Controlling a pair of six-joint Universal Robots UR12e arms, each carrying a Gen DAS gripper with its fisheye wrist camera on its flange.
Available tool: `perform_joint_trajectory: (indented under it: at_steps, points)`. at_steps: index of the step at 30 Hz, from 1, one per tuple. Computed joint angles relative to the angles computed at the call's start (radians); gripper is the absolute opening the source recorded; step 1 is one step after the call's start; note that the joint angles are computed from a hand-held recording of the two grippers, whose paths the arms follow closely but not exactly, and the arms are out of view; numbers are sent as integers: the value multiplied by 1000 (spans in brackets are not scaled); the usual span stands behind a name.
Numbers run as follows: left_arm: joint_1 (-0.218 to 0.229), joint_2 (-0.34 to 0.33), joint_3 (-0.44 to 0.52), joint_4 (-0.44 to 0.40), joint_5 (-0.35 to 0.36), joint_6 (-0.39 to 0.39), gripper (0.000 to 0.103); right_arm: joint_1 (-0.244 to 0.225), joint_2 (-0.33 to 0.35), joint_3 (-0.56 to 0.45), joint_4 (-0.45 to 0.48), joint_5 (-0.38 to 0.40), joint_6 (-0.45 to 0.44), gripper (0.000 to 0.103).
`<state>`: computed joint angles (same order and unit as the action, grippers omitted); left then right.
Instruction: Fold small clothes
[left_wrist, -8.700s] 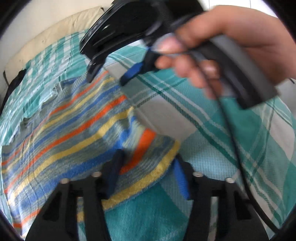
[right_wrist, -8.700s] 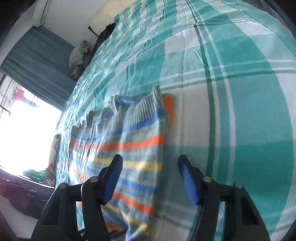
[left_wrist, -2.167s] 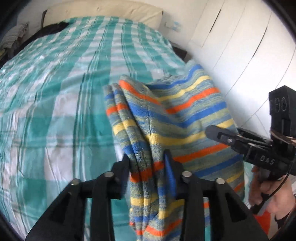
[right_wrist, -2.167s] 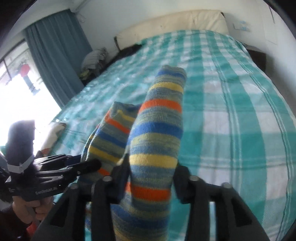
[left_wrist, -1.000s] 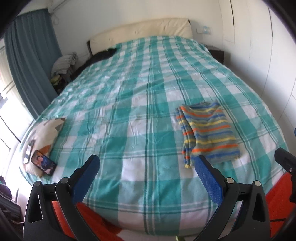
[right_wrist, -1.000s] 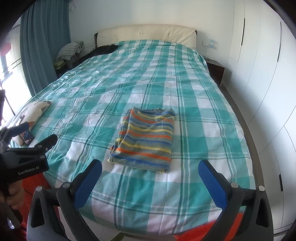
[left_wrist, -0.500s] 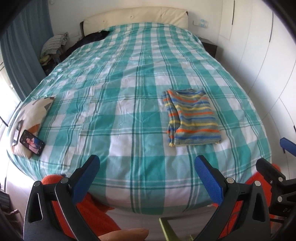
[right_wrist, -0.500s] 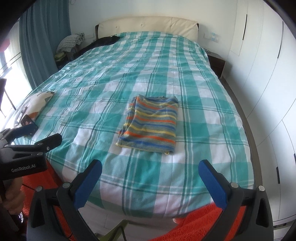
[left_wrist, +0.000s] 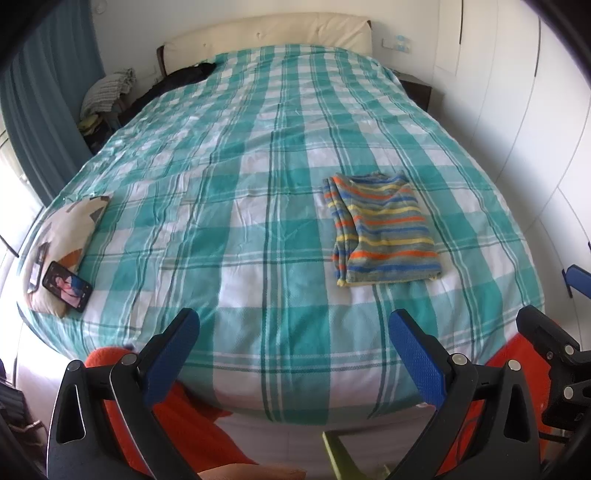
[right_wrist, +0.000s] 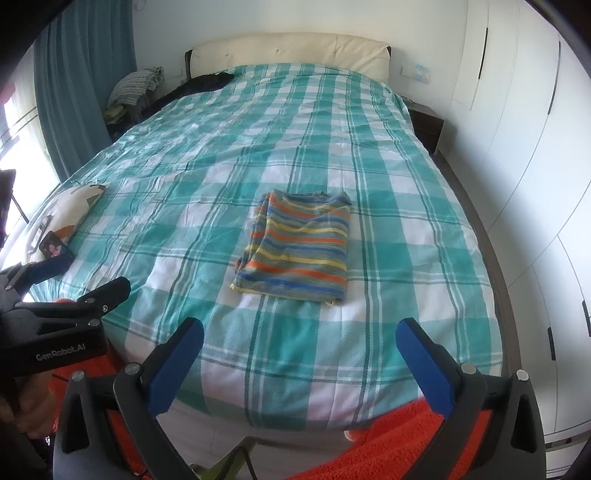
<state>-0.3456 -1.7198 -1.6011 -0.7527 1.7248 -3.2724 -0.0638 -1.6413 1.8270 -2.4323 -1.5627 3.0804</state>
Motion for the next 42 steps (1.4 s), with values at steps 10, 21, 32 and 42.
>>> perform_joint_trajectory:
  at_steps: [10, 21, 32, 42]
  points:
    - [-3, -2, 2, -1, 5, -2, 102, 1, -2, -3, 5, 2, 20, 103]
    - [0, 1, -7, 10, 29, 23, 103, 5, 3, -6, 20, -7, 21, 103]
    - [3, -2, 0, 3, 17, 29, 103, -6, 8, -10, 13, 24, 27, 103]
    - [9, -20, 29, 47, 56, 77, 103, 15, 26, -43, 4, -82, 24, 103]
